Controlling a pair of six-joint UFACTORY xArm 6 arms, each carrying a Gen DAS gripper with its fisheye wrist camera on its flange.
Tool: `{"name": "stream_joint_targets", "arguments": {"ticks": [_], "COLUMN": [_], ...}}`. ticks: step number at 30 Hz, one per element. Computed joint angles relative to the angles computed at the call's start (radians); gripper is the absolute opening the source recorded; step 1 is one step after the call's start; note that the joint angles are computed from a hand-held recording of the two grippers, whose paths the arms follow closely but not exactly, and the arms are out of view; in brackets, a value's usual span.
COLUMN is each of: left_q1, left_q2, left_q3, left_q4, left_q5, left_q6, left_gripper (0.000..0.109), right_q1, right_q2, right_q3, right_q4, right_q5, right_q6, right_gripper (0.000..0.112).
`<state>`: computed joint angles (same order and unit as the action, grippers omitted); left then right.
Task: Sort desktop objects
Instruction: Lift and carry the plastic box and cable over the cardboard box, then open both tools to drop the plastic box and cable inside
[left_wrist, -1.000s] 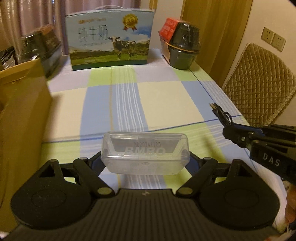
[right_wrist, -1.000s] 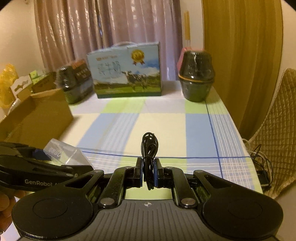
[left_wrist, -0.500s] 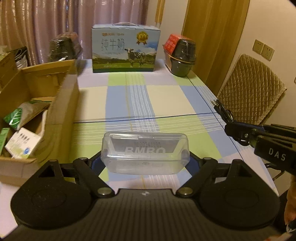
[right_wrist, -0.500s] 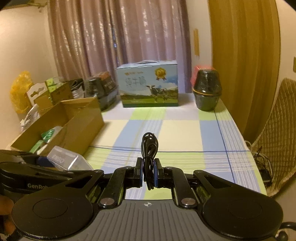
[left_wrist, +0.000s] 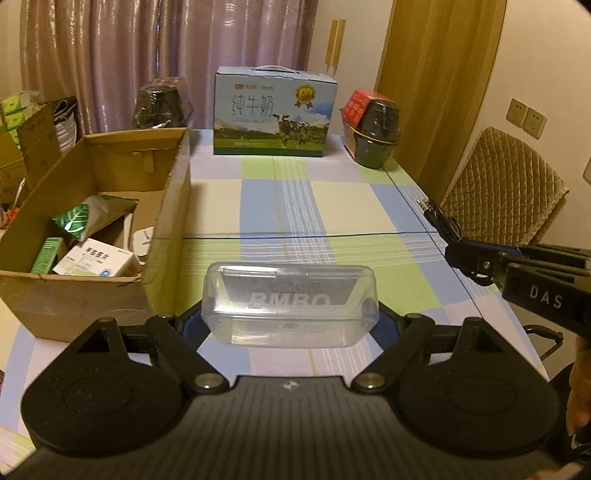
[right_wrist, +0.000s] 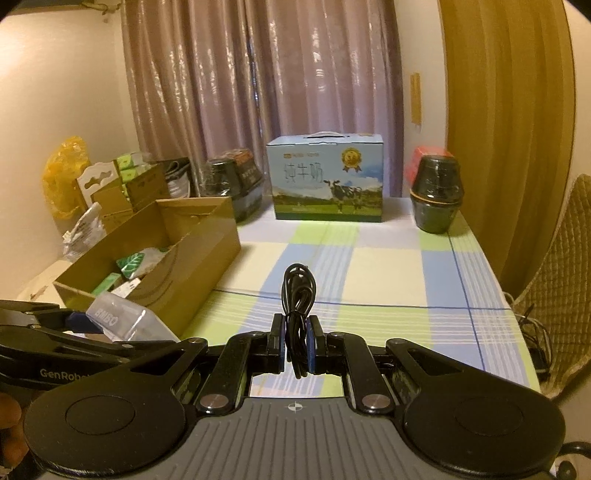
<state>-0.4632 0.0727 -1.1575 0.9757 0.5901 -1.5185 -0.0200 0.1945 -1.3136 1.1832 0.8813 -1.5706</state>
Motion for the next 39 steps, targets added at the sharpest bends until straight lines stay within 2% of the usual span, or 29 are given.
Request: {"name": "stream_joint_targets", "arguments": {"ticks": [20,28,34,39], "left_q1": [-0.017,0.002,0.073,0.192], "left_q2": [-0.126,-0.186,-0.278,-0.320], "left_q3": [0.105,0.150,0.205,0.228], "left_q4": [0.013,0.028,0.038,0.025], "left_q5": [0.080,0.090,0.125,0.100], "left_q6": [-0.056,-0.063,0.002,0.119], "left_gripper": [0.084,0.084,0.084,0.084], "right_q1": [0.014,0.054,0.148,0.247], "right_q2": [-0.049,-0.066,-0.049,0.011], "right_q3": [0.054,0.066,0.023,-0.058], "right_q4": [0.006,-0.004,-0.001,-0.010], "right_q5": [0.046,0.062,0.076,0.046], "right_q6": [-0.013,-0.003,0.037,0.101], "right_gripper": [0.008,0.008,0.008,0.008]}}
